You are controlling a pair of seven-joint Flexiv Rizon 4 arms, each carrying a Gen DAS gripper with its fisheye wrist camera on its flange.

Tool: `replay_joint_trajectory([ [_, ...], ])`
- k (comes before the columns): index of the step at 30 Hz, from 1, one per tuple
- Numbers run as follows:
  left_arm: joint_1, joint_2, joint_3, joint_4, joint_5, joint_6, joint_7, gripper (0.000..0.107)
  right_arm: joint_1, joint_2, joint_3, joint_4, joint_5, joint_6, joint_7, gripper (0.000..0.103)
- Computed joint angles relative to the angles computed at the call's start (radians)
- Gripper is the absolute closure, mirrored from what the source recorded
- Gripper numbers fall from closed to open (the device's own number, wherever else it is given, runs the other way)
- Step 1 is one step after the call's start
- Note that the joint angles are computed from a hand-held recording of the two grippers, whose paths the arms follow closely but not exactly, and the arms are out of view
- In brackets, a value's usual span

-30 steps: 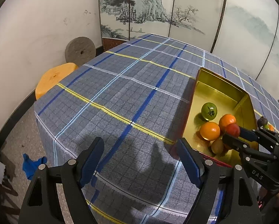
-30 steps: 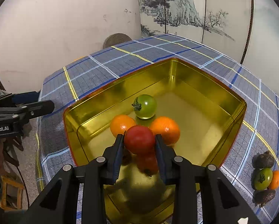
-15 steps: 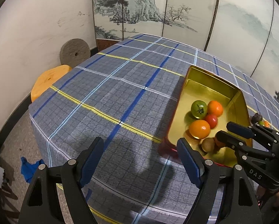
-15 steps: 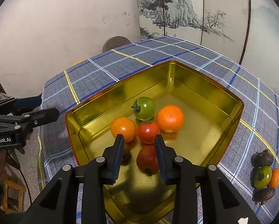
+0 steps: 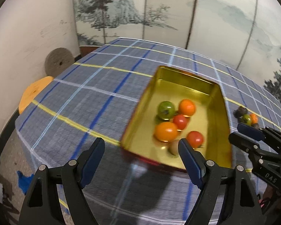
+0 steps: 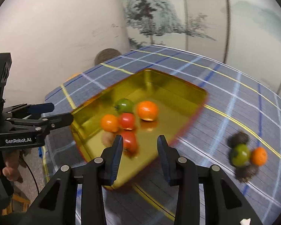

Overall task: Organize fruits
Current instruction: 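Move the right gripper back and grasp the orange mandarin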

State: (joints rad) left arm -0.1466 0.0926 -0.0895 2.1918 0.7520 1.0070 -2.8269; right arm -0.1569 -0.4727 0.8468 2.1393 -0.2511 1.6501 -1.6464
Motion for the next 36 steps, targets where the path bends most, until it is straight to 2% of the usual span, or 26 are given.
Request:
replay_joint_trajectory([
  [5,-0.023,-0.061,-0.011,-0.06,-0.007,0.024,0.031,0.026,-0.049,0.035,-0.045,0.025,0.024,0.021,0.021,0.067],
  [10,-0.069,-0.121,-0.003,-0.121,-0.015,0.03,0.067,0.026,-0.017,0.071,-0.197,0.041,0.039,0.054,0.066,0.067],
  [14,-0.11,-0.174,0.01,-0.172,-0.035,0.031,0.105,0.026,0.003,0.06,-0.301,0.022,0.033,0.052,0.094,0.067],
  [17,-0.137,-0.208,0.026,-0.202,-0.059,0.041,0.137,0.026,0.01,0.038,-0.343,-0.005,0.027,0.041,0.097,0.067],
  [22,-0.176,-0.249,0.051,-0.244,-0.086,0.038,0.178,0.026,-0.025,-0.027,-0.319,-0.071,0.023,0.008,0.064,0.067],
  [25,-0.194,-0.264,0.062,-0.26,-0.098,0.039,0.199,0.026,-0.059,-0.067,-0.267,-0.11,0.032,-0.027,0.025,0.067],
  [36,-0.231,-0.312,0.087,-0.307,-0.142,0.044,0.259,0.026,-0.047,-0.132,-0.203,-0.194,0.11,-0.073,-0.082,0.063],
])
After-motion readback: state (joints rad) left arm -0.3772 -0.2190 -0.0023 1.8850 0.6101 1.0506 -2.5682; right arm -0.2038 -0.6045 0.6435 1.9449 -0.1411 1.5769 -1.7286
